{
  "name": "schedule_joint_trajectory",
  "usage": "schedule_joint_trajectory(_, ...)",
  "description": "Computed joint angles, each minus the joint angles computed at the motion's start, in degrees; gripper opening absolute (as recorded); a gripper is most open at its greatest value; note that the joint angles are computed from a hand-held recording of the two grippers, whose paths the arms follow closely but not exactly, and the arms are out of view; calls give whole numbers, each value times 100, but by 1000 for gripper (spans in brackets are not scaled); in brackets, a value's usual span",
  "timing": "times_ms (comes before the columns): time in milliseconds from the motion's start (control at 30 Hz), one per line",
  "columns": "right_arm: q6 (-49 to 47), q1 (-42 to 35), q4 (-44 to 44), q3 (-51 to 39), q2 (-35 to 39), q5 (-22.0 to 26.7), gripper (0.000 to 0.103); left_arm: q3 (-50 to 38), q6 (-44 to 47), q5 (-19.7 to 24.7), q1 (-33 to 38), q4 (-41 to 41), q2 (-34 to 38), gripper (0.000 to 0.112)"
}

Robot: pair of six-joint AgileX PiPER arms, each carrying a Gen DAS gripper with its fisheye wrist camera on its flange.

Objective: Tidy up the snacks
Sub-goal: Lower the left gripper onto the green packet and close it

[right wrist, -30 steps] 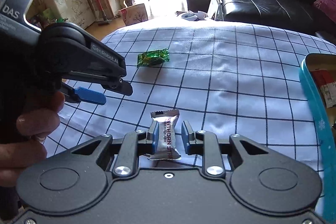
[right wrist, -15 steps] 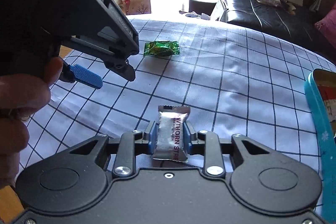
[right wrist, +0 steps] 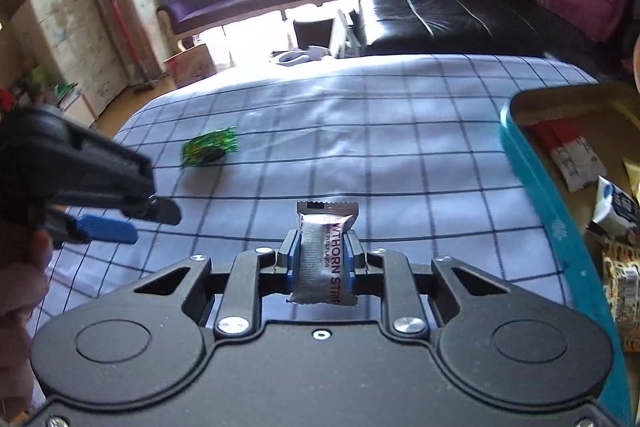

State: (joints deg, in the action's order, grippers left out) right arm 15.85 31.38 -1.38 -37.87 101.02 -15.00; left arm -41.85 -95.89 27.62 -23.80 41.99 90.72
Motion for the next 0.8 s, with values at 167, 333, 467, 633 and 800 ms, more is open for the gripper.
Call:
schedule_joint_trajectory(167,743,-359,-776,126,-85,-196,30,-271,-119,164,-243,94,337,41)
schedule_joint_trajectory(333,850,-613,-956,160,-71,-379,30,-649,-269,665,-653,413,765,40)
schedule_joint_trajectory(467,559,-713,-703,123,-11,-468,30,-945,-205,980,-886,622,1063,40)
schedule_joint_trajectory(633,998,-1000,-1149,76,39,-512,30,-1157,675,372,-535,296,1057,40)
schedule_joint_trajectory(800,1584,-1167,-1733,47,21,-536,30,-1706,1112,948,-453,789,1142,40)
